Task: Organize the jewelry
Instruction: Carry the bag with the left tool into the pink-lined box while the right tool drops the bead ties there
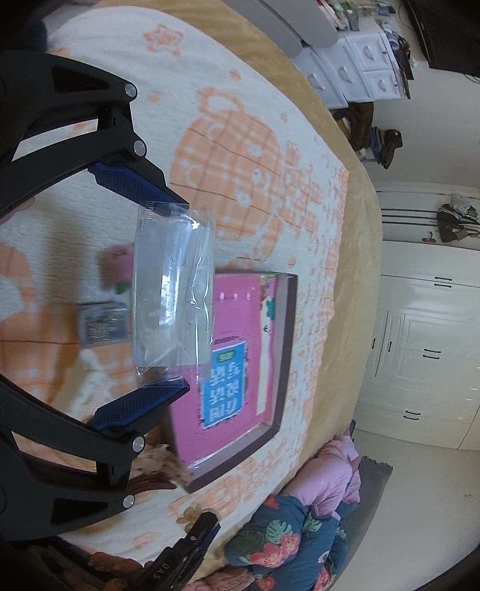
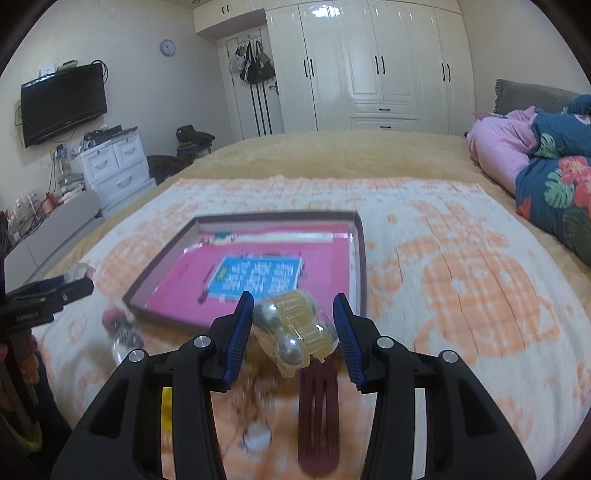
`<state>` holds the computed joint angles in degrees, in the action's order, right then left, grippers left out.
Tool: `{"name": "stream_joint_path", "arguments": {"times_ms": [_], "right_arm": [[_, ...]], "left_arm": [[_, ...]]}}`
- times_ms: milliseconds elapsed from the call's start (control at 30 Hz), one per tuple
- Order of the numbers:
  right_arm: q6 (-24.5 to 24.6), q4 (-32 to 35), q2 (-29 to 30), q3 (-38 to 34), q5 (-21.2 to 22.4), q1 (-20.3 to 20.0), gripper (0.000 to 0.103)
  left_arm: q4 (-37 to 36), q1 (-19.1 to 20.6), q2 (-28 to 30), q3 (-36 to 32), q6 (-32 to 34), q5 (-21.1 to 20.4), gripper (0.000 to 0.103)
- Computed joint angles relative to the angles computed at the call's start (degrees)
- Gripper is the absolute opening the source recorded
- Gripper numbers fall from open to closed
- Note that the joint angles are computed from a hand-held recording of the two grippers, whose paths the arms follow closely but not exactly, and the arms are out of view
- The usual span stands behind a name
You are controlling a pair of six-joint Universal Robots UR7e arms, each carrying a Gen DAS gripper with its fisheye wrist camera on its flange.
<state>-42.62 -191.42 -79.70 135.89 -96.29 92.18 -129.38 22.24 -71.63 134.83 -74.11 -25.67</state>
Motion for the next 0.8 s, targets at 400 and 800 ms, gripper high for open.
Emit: {"name": "stream_joint_path", "arguments": {"times_ms": [400,800], "right_arm": [[2.9,3.0,9.4,-10.1,-4.3,1.6,0.043],[2.2,0.6,15.3,-12.8,-7.7,0.8,0.043]], "left_arm": [[-20.9,8.3,8.9,-5.8,21.1,0.1,0.080],[-32.7,13.4,14.9,-8.6,31.7,-2.4,0.080]]}}
